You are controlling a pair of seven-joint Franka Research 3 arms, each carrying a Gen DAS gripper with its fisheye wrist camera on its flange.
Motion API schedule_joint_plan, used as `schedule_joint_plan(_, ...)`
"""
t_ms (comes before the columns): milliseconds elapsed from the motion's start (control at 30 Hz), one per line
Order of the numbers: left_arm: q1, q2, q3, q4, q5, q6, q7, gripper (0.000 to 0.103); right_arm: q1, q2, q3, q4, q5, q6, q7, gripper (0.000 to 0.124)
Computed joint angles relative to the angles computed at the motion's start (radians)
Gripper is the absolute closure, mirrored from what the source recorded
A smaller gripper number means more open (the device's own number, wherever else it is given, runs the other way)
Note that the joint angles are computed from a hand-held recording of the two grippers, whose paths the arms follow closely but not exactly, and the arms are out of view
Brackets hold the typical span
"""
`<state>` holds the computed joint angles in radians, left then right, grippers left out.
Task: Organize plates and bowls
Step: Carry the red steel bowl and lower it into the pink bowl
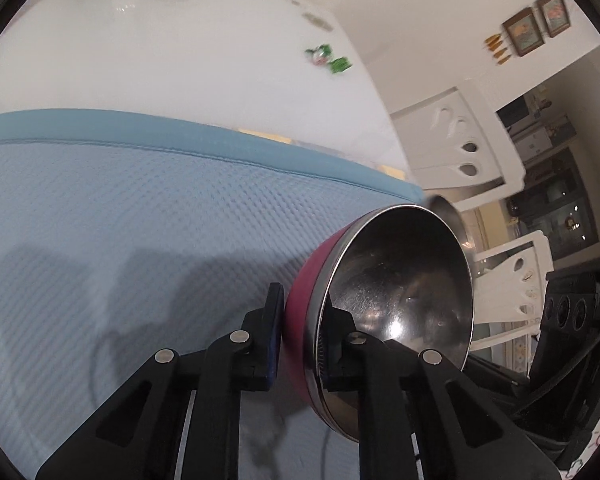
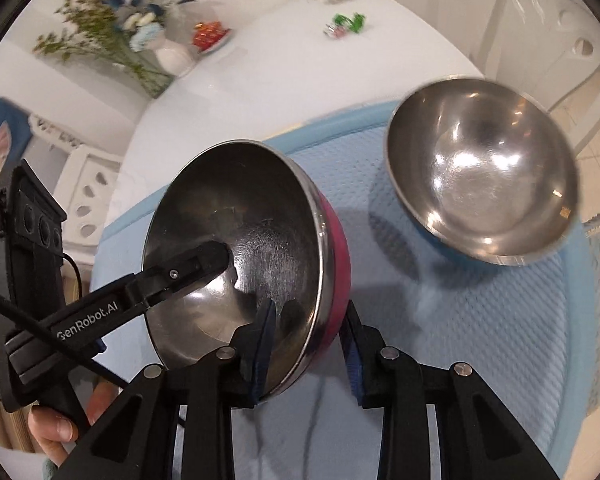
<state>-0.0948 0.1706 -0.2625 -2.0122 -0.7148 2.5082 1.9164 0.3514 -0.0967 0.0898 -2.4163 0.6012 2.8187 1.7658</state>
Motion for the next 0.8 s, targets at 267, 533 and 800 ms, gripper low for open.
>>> schedule_joint_plan(267,-0.070,-0.322,0.053,-0.270,-0.041,0.009,0.042,0.091,0.014,-0.300,0.081,-0.177,-0.118,-0.059,0.166,0.093)
schedule_joint_plan(533,-0.180,-0.564,0.103,-0.467,0.036,-0.011,-0.040,0.091,0.086,-0.567,0.127,-0.331,-0.184,-0.170,0.348,0.093)
schedule_joint_plan(800,-0.302,-0.686,0.142,-0.578,0.092,0.010,-0.135,0.091,0.138,-0.701,0.120,-0.400,-0.229,-0.293,0.371,0.093)
